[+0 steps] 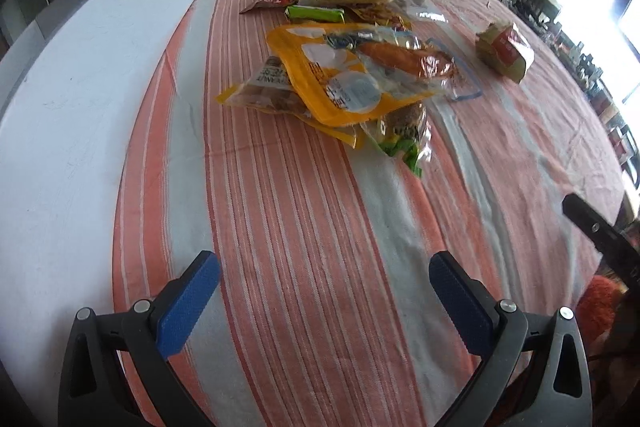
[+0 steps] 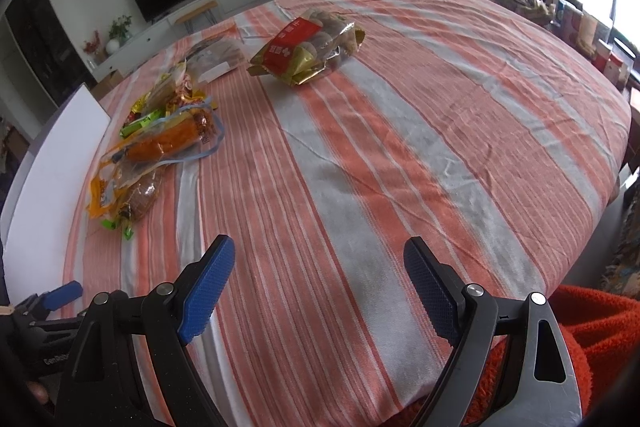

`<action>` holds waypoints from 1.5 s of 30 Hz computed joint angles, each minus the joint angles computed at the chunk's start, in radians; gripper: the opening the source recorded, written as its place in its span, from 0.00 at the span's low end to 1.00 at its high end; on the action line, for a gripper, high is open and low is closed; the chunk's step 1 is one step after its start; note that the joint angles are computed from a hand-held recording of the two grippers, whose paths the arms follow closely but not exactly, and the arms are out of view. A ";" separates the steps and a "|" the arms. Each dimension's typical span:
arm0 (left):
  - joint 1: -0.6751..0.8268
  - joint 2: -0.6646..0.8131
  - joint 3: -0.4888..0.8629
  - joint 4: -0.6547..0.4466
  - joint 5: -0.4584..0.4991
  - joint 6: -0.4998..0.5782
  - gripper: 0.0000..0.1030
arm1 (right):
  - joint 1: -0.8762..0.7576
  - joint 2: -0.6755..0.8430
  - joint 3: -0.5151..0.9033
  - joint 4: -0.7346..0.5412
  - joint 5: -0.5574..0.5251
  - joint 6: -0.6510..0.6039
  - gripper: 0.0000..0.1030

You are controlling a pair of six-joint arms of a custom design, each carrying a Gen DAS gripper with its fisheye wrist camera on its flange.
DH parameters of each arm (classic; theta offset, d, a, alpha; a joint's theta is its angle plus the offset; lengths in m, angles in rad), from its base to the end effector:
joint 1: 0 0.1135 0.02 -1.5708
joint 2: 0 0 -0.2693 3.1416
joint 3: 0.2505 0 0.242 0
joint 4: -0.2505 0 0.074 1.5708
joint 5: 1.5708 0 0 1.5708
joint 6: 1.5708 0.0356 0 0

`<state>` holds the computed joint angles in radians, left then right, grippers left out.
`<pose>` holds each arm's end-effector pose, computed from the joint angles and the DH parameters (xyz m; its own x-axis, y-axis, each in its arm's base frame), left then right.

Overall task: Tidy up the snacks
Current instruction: 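Reach the left tool into the pile and grasp the orange sausage bag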

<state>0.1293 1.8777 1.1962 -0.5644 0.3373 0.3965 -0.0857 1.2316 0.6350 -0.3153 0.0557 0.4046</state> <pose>0.3541 0.0342 0.1671 -0.8734 0.2539 -0.4156 0.3473 0.9229 -0.1660 0.2241 -0.0212 0.1987 -0.6771 0.4527 -0.5801 0.4199 0.8851 0.2005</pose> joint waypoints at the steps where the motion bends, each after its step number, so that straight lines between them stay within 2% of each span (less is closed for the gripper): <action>1: 0.016 0.006 0.035 -0.031 0.033 -0.008 1.00 | -0.005 -0.009 -0.005 0.003 -0.005 0.002 0.86; 5: 0.056 0.035 0.181 -0.148 0.137 0.017 1.00 | -0.021 -0.015 -0.011 0.013 -0.023 0.008 0.86; 9: 0.031 0.054 0.283 -0.168 0.116 0.057 1.00 | -0.021 -0.002 -0.005 0.015 -0.022 0.002 0.86; 11: -0.007 0.110 0.392 -0.243 0.121 0.118 1.00 | -0.019 -0.003 -0.005 0.014 -0.019 0.003 0.86; 12: -0.040 0.156 0.473 -0.302 0.108 0.165 1.00 | -0.019 -0.002 -0.004 0.013 -0.020 0.005 0.86; 15: -0.160 0.223 0.591 -0.352 0.024 0.313 1.00 | -0.016 -0.005 -0.005 0.008 -0.017 0.008 0.86; 18: -0.268 0.276 0.637 -0.305 -0.082 0.420 1.00 | -0.015 -0.006 -0.006 0.012 -0.014 0.007 0.86; 24: -0.386 0.548 0.949 -0.465 -0.261 0.467 1.00 | -0.032 -0.018 -0.016 0.019 -0.022 0.004 0.86; 25: -0.396 0.557 0.939 -0.445 -0.292 0.476 1.00 | -0.037 -0.022 -0.019 0.020 -0.026 0.004 0.86; 27: -0.391 0.554 0.947 -0.446 -0.269 0.485 1.00 | -0.046 -0.028 -0.023 0.024 -0.036 0.004 0.86; 28: -0.390 0.566 0.972 -0.465 -0.268 0.479 0.91 | -0.047 -0.029 -0.025 0.025 -0.039 0.007 0.86; 29: -0.386 0.570 0.987 -0.468 -0.273 0.472 0.77 | -0.048 -0.027 -0.025 0.026 -0.043 0.008 0.86; 30: -0.386 0.600 1.052 -0.501 -0.267 0.452 0.75 | -0.054 -0.020 -0.022 0.027 -0.051 0.006 0.86; 31: -0.383 0.606 1.073 -0.514 -0.264 0.436 0.65 | -0.051 -0.019 -0.022 0.026 -0.052 0.007 0.86; 32: -0.381 0.602 1.076 -0.516 -0.259 0.431 0.57 | -0.051 -0.012 -0.018 0.025 -0.053 0.005 0.86; 35: -0.387 0.510 0.928 -0.417 -0.260 0.397 0.49 | -0.039 -0.008 -0.014 0.023 -0.044 0.002 0.86; 38: -0.377 0.483 0.911 -0.413 -0.230 0.324 0.46 | -0.037 -0.022 -0.022 0.027 -0.041 0.004 0.86; 41: -0.351 0.463 0.933 -0.485 -0.149 0.281 0.46 | -0.049 -0.031 -0.028 0.029 -0.053 0.007 0.86; 45: -0.326 0.360 0.792 -0.465 -0.085 0.209 0.46 | -0.062 -0.043 -0.036 0.034 -0.063 0.011 0.86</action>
<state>-0.1963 2.2379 1.9885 -1.0295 0.2523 0.6051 -0.1480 1.1887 0.5988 -0.2814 -0.0075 0.4157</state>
